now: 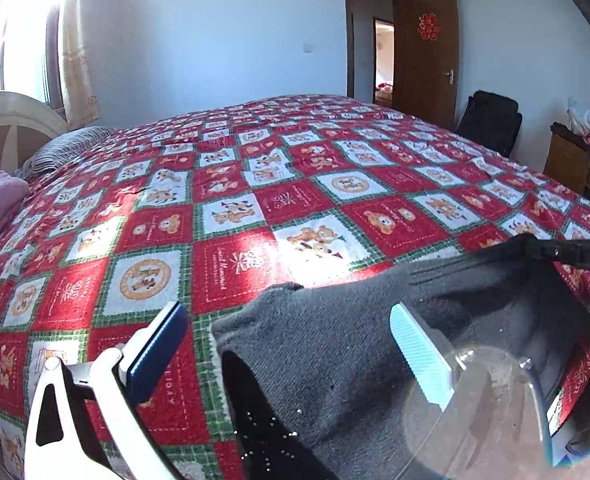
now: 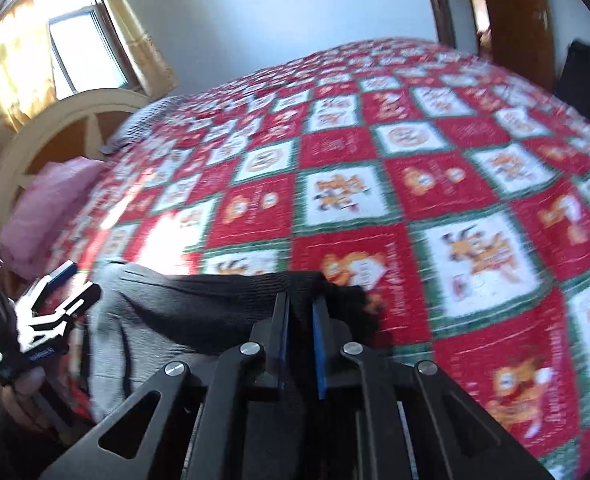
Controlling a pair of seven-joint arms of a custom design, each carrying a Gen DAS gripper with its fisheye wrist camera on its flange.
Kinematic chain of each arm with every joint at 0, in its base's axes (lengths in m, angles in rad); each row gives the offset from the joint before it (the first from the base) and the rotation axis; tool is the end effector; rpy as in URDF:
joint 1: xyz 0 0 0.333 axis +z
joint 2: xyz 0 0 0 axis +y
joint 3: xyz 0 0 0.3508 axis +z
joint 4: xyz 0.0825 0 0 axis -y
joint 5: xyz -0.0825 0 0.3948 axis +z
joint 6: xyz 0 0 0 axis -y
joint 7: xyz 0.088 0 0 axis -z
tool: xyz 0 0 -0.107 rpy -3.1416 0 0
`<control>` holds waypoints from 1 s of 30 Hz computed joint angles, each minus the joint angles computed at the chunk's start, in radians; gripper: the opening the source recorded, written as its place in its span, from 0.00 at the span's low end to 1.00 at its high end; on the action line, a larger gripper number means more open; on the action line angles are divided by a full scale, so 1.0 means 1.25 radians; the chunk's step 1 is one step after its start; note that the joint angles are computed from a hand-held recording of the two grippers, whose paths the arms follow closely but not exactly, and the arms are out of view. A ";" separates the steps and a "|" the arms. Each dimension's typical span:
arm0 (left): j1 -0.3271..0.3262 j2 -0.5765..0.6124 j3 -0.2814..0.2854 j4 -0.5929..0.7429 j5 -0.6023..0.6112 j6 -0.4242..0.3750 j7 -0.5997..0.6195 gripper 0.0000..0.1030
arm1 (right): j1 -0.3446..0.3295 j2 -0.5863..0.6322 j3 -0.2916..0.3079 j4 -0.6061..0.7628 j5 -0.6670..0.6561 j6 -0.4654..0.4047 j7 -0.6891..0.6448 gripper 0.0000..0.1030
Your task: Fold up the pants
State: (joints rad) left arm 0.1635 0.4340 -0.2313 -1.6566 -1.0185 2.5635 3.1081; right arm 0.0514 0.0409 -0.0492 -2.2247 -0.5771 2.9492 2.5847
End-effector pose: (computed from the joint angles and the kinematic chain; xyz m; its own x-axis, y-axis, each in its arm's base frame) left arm 0.7287 -0.0112 0.4363 -0.7109 -0.7030 -0.0212 -0.4177 0.4463 -0.7914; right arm 0.5818 0.0375 0.4551 -0.3851 -0.8989 -0.2092 -0.6535 0.4256 -0.6260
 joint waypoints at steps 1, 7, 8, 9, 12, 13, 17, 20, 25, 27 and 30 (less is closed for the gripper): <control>-0.014 0.003 0.008 -0.001 0.026 0.011 -0.017 1.00 | -0.006 0.005 0.004 0.002 0.009 -0.006 -0.005 0.10; -0.004 -0.026 -0.005 -0.027 0.012 -0.005 -0.003 1.00 | 0.001 0.008 -0.009 0.009 -0.066 -0.029 0.050 0.10; -0.006 -0.032 -0.004 -0.031 0.010 -0.009 0.001 1.00 | 0.001 0.002 -0.010 0.005 -0.073 -0.028 0.064 0.15; -0.007 -0.037 -0.004 -0.032 0.008 -0.019 0.004 1.00 | 0.006 -0.008 -0.011 0.008 -0.116 -0.055 0.108 0.27; -0.020 -0.044 0.000 -0.037 0.009 -0.020 0.013 1.00 | 0.020 -0.037 0.003 0.023 -0.305 -0.119 0.252 0.32; -0.026 -0.045 0.002 -0.039 0.015 -0.016 0.015 1.00 | 0.021 -0.048 0.009 0.023 -0.355 -0.113 0.281 0.34; -0.067 -0.036 0.021 -0.049 0.091 0.027 -0.018 1.00 | 0.019 -0.042 0.016 0.014 -0.362 0.023 0.244 0.50; -0.069 -0.029 0.020 -0.048 0.114 0.028 -0.041 1.00 | 0.033 -0.012 0.027 0.006 -0.152 0.019 0.050 0.50; -0.057 -0.022 0.015 -0.039 0.120 0.002 -0.059 1.00 | 0.034 0.009 0.022 -0.003 -0.063 -0.007 -0.037 0.50; -0.054 -0.021 0.012 -0.039 0.117 -0.001 -0.060 1.00 | 0.037 0.008 0.018 -0.007 -0.073 -0.001 -0.028 0.50; -0.049 -0.025 0.012 -0.041 0.116 -0.009 -0.063 1.00 | 0.039 0.005 0.014 -0.013 -0.096 0.003 -0.014 0.50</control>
